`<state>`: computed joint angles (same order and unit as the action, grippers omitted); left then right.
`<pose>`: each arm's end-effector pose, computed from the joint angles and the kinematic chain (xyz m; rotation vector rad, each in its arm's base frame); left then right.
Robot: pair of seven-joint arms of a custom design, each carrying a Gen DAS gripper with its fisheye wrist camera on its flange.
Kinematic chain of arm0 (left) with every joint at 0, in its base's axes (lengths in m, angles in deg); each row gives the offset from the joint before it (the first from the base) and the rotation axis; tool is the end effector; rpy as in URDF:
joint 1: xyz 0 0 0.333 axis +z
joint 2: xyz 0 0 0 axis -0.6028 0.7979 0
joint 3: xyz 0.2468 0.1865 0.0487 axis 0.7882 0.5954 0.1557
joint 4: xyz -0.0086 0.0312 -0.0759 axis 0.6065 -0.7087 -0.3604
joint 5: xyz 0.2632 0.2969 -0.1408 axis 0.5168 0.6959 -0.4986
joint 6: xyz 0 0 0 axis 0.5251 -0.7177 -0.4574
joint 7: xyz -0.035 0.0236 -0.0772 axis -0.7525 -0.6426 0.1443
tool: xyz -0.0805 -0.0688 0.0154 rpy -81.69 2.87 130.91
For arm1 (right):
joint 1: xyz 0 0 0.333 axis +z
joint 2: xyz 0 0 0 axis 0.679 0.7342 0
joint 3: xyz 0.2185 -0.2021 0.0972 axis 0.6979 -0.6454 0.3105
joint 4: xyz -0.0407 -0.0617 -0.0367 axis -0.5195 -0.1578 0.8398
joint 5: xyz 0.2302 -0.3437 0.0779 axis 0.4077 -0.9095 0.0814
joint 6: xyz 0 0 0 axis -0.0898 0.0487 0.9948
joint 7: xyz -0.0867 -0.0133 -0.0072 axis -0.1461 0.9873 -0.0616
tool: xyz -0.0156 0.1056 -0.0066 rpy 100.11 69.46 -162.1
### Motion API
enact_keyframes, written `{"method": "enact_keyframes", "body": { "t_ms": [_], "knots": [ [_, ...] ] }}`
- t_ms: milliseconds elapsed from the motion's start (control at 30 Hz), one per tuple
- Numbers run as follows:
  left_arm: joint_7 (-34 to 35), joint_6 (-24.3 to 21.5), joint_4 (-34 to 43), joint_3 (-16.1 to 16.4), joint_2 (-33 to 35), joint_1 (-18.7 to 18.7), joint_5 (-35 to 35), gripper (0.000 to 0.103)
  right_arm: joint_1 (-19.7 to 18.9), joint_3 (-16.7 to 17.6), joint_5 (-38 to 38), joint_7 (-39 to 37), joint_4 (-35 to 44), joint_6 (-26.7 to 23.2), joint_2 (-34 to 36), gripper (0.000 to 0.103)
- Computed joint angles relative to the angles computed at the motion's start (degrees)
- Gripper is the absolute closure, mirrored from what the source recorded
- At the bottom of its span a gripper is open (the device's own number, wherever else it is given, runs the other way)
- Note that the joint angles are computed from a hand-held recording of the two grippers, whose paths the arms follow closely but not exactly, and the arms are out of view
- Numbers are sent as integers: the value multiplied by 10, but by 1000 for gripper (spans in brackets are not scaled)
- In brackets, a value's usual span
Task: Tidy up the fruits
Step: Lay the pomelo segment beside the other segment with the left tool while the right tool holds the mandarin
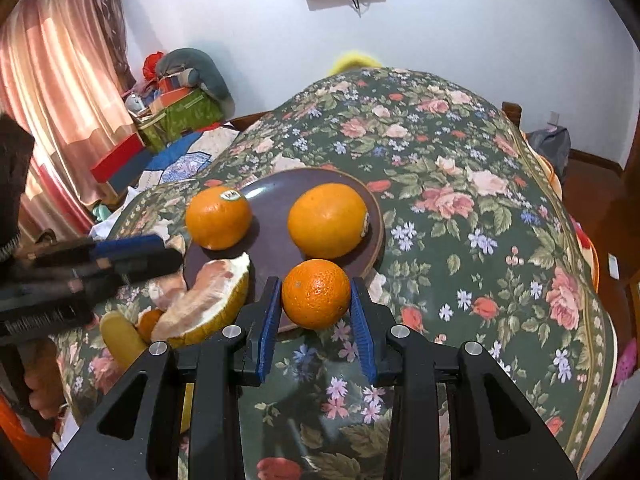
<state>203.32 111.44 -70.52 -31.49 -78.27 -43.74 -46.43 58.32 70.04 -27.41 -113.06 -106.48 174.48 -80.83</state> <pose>0.5995 -0.1860 0.4748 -1.0791 2.7088 -0.9972 0.4844 0.2517 0.4389 -1.3724 1.9792 -0.6312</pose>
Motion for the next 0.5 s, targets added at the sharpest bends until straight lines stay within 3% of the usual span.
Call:
{"method": "enact_keyframes", "body": {
  "t_ms": [100, 333, 500],
  "knots": [
    [-19, -9, -5, 0, 4, -3, 31, 60, 1, -1, 4, 1, -5, 1, -3, 72],
    [-24, -21, -21, 3, -3, 1, 22, 43, 1, 1, 10, 2, -15, 0, -11, 72],
    [-12, -19, -45, 7, -24, 6, 7, 43, -1, 3, 9, 5, -20, 2, -15, 72]
  ]
}}
